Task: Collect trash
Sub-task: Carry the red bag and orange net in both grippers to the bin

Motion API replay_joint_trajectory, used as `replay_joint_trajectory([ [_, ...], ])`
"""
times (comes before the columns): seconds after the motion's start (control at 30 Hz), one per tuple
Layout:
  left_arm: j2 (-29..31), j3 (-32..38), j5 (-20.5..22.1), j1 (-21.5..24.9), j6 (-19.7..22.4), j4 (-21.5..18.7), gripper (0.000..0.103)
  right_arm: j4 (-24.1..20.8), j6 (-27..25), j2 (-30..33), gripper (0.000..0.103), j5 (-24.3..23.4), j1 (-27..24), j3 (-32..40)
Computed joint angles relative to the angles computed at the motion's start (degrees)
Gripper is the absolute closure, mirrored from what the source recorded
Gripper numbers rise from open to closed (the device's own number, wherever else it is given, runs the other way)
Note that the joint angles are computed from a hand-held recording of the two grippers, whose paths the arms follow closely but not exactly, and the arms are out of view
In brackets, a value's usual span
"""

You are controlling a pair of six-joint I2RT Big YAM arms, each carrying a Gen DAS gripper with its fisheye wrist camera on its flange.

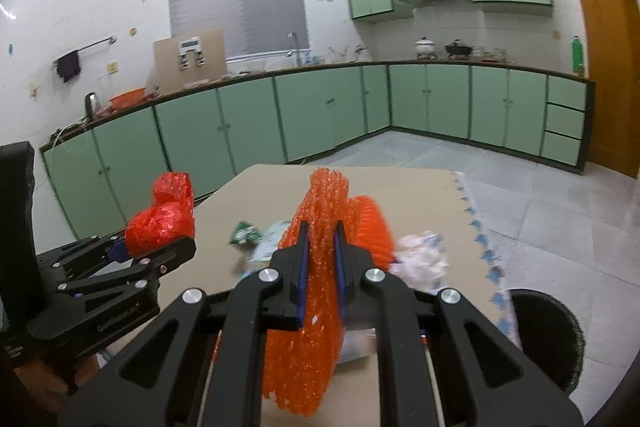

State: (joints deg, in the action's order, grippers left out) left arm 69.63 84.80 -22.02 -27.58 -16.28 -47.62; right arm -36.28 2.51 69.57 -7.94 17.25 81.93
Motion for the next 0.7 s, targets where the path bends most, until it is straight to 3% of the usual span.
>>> replay_joint_trajectory([
  [0.3,7.1,6.8,6.3,-3.7,2.4,1.7,0.062,0.1,0.1,-0.8,0.093,-0.2,-9.9,0.4],
  [0.7,21.1,20.5,13.0,-9.1,5.9,3.2,0.062,2.5,-1.0,1.8,0.093,-0.6,-23.1,-0.2],
])
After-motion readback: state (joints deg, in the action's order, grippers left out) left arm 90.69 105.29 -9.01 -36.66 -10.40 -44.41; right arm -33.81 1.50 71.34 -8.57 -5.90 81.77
